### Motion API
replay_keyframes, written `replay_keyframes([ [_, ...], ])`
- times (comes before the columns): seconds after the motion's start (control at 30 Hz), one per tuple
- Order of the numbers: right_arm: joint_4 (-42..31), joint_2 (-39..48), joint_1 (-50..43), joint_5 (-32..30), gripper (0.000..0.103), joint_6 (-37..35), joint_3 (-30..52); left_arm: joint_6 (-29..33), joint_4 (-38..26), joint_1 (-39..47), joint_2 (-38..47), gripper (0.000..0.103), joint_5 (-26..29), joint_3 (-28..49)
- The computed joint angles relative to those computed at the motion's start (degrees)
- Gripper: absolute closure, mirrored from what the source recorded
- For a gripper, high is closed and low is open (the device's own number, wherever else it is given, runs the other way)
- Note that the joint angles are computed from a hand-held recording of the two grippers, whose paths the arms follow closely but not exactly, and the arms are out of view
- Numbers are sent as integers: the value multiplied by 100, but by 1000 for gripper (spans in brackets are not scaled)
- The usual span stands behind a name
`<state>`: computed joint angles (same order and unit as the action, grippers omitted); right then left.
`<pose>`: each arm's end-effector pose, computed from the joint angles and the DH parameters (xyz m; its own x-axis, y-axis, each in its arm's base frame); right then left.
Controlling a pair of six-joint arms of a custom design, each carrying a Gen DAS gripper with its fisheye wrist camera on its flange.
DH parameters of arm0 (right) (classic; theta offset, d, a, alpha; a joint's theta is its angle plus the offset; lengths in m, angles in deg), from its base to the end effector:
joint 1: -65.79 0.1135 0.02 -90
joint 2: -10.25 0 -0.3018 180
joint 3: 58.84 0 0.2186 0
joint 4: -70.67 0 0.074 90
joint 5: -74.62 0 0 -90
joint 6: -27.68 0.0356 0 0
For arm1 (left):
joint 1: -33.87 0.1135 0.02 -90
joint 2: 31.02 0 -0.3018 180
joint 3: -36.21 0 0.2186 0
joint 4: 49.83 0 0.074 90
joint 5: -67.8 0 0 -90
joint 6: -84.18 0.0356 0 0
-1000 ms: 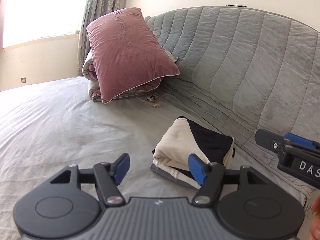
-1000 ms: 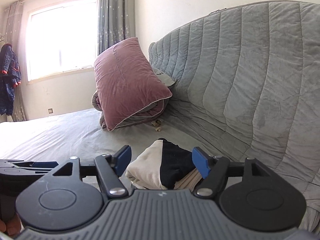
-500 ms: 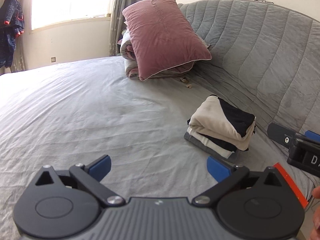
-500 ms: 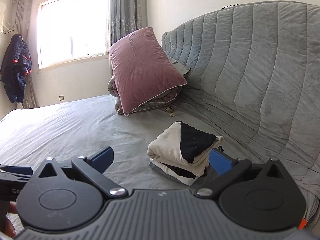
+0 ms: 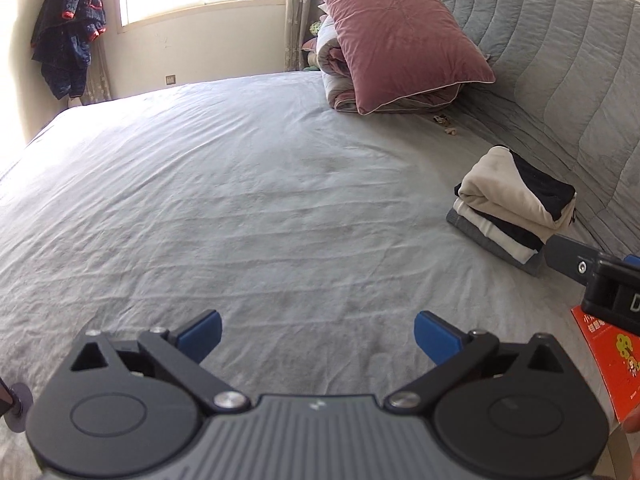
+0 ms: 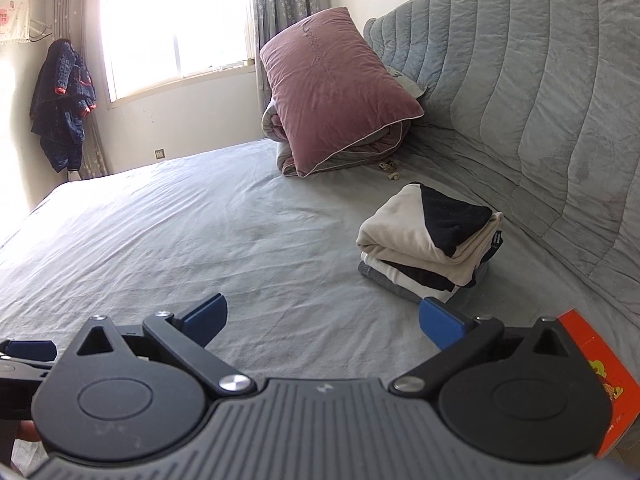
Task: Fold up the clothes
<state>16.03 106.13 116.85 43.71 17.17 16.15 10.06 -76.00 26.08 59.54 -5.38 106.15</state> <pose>0.1986 0.1972 0.2464 -0.3714 0.3440 -0.8624 0.5501 0.8298 0.0941 0.2974 -0.0511 0.2595 -0.6054 0.3472 -0.7163 0.5112 0.8593 -0.0155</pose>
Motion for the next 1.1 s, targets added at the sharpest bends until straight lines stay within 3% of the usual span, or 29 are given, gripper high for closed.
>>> replay_keyframes([
  [0.43,917,882,-9,-608,0,-926,521,-8,239,781,461,1,-128,3],
  [0.93,1596,2030,-241,-1304,0,-1531,1192,155,944,1336,1683,1,-460,169],
  [1.1,1833,2427,-392,-1522,0,-1681,1338,94,1514,1391,2121,1,-540,111],
])
